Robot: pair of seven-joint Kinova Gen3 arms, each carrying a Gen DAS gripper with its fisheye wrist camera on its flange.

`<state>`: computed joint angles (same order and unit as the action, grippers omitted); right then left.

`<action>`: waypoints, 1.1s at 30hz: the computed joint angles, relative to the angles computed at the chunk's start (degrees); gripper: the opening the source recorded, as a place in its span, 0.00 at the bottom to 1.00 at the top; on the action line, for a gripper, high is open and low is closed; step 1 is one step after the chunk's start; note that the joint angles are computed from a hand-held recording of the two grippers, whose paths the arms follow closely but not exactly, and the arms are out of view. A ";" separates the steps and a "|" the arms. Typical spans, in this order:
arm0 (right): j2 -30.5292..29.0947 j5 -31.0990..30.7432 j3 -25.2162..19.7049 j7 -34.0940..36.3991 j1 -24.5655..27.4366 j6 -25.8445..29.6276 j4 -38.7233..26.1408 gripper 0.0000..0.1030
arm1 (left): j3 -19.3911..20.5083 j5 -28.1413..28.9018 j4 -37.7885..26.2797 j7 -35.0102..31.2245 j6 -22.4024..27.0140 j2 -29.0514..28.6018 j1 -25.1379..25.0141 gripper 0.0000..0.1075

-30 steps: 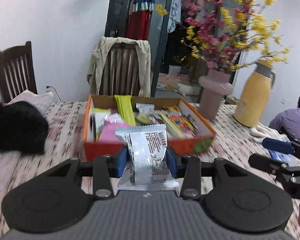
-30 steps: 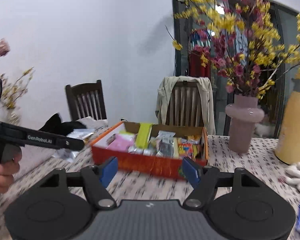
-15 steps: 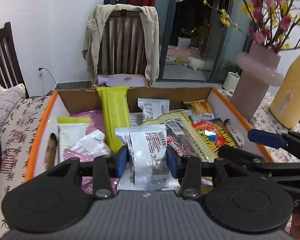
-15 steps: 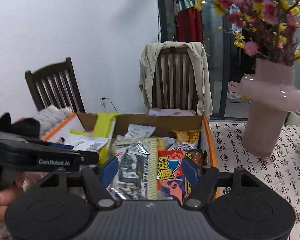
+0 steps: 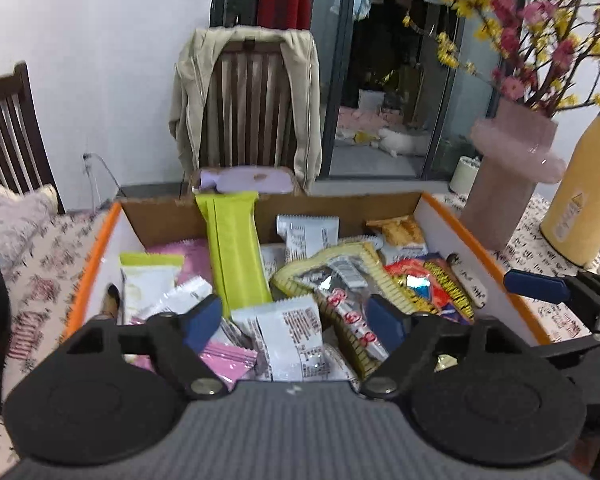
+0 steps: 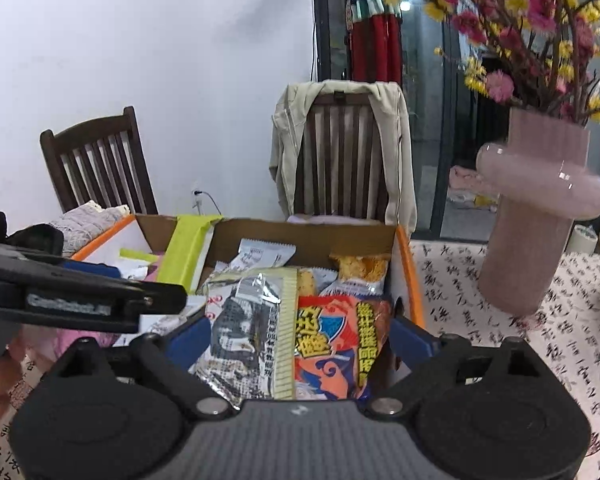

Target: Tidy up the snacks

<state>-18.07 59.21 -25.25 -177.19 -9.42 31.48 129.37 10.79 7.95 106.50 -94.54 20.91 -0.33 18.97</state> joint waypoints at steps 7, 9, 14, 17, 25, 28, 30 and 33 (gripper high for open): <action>-4.70 -4.28 -3.31 2.56 -1.72 6.92 -0.80 0.99 | -2.03 -1.74 5.91 0.56 -2.85 -9.05 0.75 0.96; -7.22 -7.46 -4.36 5.10 -2.25 8.78 -1.32 1.00 | -1.96 -1.80 7.57 0.61 -2.57 -12.26 0.15 0.96; -14.09 -15.08 -11.48 8.64 -1.40 15.72 -3.57 1.00 | -4.29 0.19 12.01 -1.05 0.19 -22.84 0.36 0.96; -18.59 -19.84 -15.56 10.16 -0.76 18.88 -4.98 1.00 | -5.33 3.61 14.01 -4.25 4.65 -30.69 -1.17 0.96; -30.62 -32.50 -27.06 15.37 1.73 28.78 -11.93 1.00 | -8.18 -0.36 17.59 -1.17 17.57 -51.92 1.41 0.96; -35.61 -37.32 -30.32 17.26 2.37 33.62 -15.47 1.00 | -7.48 -5.90 17.43 4.73 24.56 -59.89 4.48 0.96; -38.74 -40.66 -32.02 18.07 3.03 36.74 -18.01 1.00 | -7.77 -5.53 17.36 4.98 29.22 -65.20 4.61 0.96; -43.69 -45.31 -34.08 19.29 3.99 42.12 -22.55 1.00 | -6.15 -7.93 16.82 9.00 36.21 -71.58 6.89 0.96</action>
